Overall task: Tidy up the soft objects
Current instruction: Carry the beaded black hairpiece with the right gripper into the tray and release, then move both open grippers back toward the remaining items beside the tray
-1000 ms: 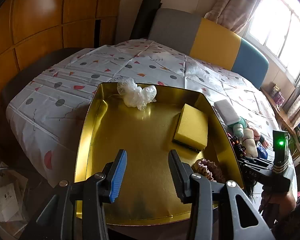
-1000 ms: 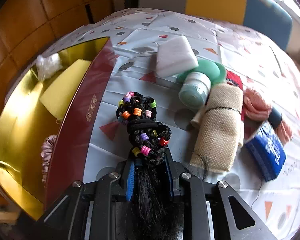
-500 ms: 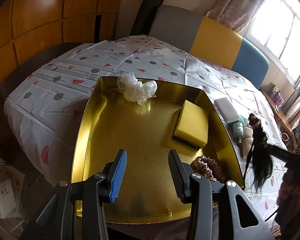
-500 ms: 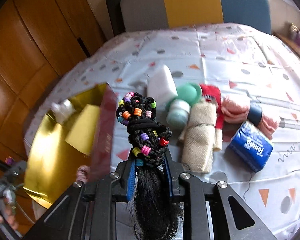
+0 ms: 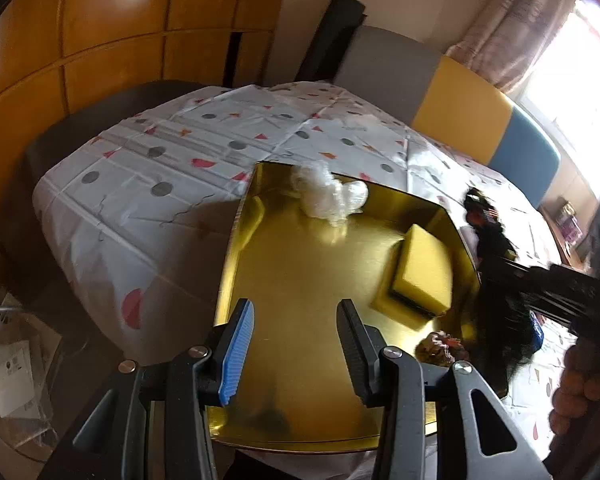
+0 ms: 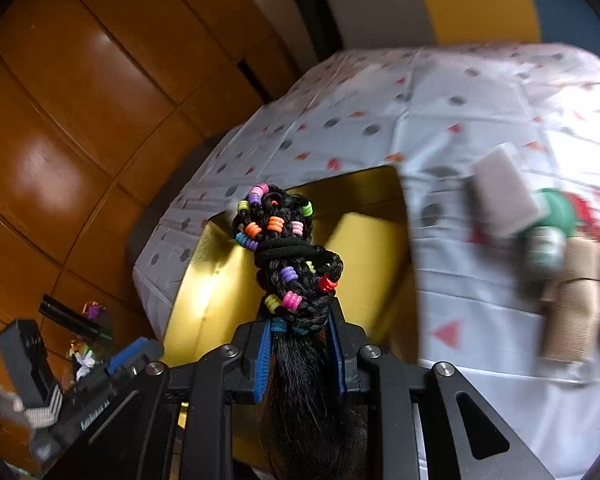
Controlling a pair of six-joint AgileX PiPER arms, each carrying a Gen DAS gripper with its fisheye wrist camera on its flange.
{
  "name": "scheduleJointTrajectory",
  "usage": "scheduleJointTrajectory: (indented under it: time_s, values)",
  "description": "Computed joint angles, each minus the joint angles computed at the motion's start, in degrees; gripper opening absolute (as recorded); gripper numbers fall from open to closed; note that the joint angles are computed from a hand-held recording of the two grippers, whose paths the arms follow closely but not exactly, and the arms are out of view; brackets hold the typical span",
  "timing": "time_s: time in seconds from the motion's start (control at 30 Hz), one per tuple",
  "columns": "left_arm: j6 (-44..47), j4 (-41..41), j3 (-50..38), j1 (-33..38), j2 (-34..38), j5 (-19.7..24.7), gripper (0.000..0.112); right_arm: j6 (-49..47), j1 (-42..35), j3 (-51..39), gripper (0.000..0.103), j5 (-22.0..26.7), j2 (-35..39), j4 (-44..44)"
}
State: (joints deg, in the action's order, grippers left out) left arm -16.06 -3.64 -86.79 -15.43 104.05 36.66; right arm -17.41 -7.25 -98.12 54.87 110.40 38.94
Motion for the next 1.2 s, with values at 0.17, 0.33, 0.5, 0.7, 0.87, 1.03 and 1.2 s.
scheduleJointTrajectory:
  time_s: [0.17, 0.33, 0.5, 0.7, 0.87, 1.03, 1.2]
  values:
    - [0.34, -0.57, 0.40, 1.05, 0.29, 0.16, 0.043, 8.18, 5.22, -12.09, 0.025, 3.55, 10.67, -0.08]
    - [1.15, -0.94, 0.34, 1.08, 0.73, 0.73, 0.043, 15.19, 8.28, -26.62, 0.033, 8.20, 20.59, -8.59]
    - [0.98, -0.62, -0.03, 0.70, 1.23, 0.96, 0.043, 14.39, 8.34, -26.28, 0.037, 7.05, 20.19, -12.37]
    - [-0.21, 1.43, -0.67, -0.84, 1.12, 1.29, 0.043, 6.34, 7.25, -12.49, 0.044, -0.46, 10.77, -11.79]
    - [-0.97, 3.41, -1.04, -2.14, 0.41, 1.42, 0.043, 1.97, 6.54, -1.79, 0.053, -6.69, 2.64, -12.82]
    - [-1.61, 4.97, -1.36, -3.52, -0.10, 1.74, 0.043, -1.70, 4.80, 6.66, 0.060, -10.80, -3.87, -13.28]
    - [-2.19, 6.53, -1.69, -5.12, -0.41, 2.04, 0.043, -3.65, 3.00, 11.96, 0.060, -13.92, -8.38, -13.40]
